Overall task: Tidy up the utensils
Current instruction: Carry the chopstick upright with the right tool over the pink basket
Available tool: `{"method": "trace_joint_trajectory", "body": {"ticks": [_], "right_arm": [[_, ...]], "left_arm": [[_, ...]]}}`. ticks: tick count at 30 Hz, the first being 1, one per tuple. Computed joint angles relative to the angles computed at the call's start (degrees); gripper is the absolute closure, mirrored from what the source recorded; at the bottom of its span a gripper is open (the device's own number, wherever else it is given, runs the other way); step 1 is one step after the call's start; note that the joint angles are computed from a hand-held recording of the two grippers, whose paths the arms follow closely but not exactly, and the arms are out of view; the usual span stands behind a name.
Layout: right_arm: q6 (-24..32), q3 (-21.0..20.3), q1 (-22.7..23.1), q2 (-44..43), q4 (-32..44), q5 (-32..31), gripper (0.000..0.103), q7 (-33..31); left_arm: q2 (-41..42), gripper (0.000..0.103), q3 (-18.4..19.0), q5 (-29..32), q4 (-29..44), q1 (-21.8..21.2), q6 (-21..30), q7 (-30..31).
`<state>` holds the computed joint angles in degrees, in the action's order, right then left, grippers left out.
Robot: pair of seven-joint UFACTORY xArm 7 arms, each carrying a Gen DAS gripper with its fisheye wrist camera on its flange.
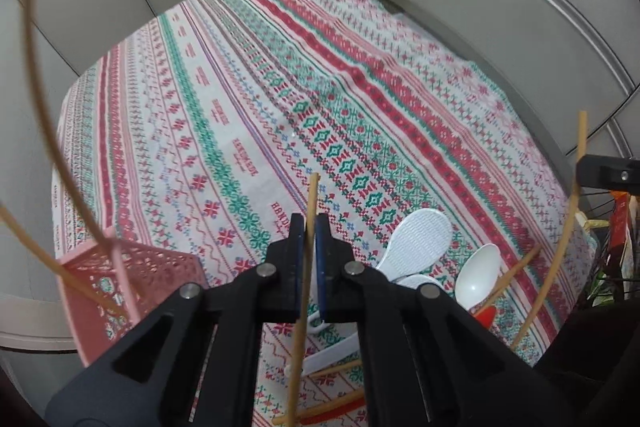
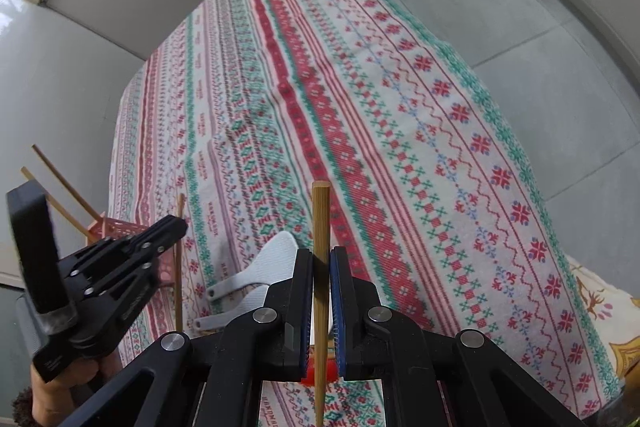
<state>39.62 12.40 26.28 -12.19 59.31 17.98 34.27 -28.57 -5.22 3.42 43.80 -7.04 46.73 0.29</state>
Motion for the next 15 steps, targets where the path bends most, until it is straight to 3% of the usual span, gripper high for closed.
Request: {"method": "trace_joint_trajectory", "body": {"ticks": [15], "right_arm": [[-4.5, 3.6, 1.7, -1.6, 2.4, -8.9, 0.096, 4.2]], "left_arm": [[-13.5, 0.097, 1.2, -0.6, -2.1, 1.8, -1.2, 0.3]]}}
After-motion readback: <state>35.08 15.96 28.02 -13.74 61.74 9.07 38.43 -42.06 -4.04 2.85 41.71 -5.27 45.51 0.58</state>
